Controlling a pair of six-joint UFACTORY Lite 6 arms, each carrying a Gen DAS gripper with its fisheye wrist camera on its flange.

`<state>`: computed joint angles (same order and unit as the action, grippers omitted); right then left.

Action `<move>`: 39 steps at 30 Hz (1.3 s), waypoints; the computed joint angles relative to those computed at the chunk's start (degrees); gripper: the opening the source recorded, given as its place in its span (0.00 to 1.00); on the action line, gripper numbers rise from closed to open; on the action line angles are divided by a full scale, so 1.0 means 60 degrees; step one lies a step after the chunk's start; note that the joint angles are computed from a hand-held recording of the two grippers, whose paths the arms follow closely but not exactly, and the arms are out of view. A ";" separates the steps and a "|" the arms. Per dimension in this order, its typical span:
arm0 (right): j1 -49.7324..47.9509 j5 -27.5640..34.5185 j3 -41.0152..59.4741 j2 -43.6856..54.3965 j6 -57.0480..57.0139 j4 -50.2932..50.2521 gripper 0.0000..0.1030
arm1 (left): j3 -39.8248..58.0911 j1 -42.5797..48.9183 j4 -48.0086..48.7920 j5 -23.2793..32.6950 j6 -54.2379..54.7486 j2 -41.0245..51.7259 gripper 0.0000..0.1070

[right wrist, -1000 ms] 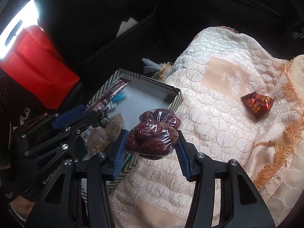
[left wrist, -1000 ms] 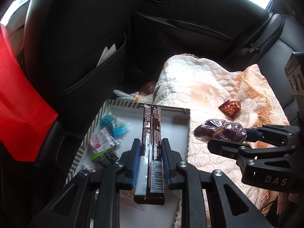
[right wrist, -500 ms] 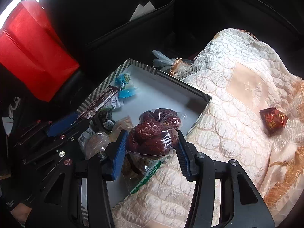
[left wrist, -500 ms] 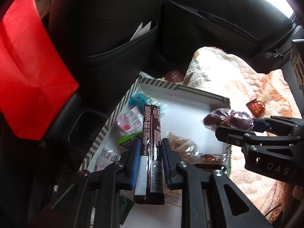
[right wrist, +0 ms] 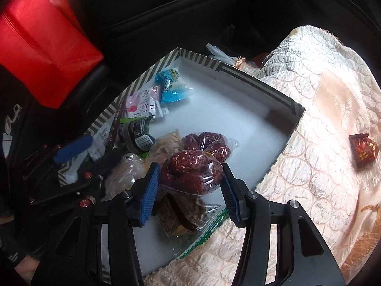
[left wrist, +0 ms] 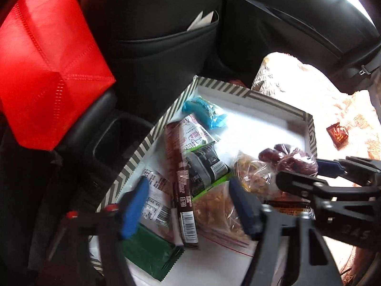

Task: Organize snacks
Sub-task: 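Carry chocolate stick and date bag into the tray and release both, then move right gripper to the red wrapped candy and grasp it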

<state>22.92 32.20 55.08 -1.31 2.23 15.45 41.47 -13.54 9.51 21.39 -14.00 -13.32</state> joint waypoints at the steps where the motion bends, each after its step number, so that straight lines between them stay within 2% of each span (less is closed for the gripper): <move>1: -0.0061 0.0023 -0.0109 -0.0169 -0.0147 0.0169 0.49 | -0.0015 0.0056 -0.0282 -0.0003 0.0248 -0.0037 0.75; 3: -0.0221 0.0110 -0.0338 -0.0556 -0.0572 0.0602 0.51 | -0.0004 0.0034 -0.0119 0.0060 0.0025 -0.0109 0.81; 14: -0.1386 0.0988 -0.1233 -0.2446 -0.1576 0.1521 0.52 | 0.0454 -0.0454 0.0230 0.0606 -0.0688 -0.0494 0.89; 22: -0.3949 0.1654 -0.1576 -0.2589 -0.3347 0.2206 0.52 | 0.1666 -0.2157 0.0871 0.1128 -0.1880 0.0409 0.90; 27: -0.6312 0.2292 -0.0941 -0.1718 -0.4917 0.2790 0.52 | 0.3022 -0.3370 0.1147 0.1429 -0.2436 0.1716 0.90; 31: -0.7762 0.2496 0.0460 -0.0339 -0.5679 0.2294 0.52 | 0.4378 -0.4081 0.0741 0.1655 -0.2438 0.3051 0.90; 39: -0.8844 0.2741 0.3908 0.3299 -0.6394 0.0598 0.52 | 0.6599 -0.5034 0.0975 0.2074 -0.2880 0.5199 0.90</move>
<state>-30.14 48.65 78.53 18.49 -36.14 19.03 81.07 -43.75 15.35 33.83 -31.28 17.88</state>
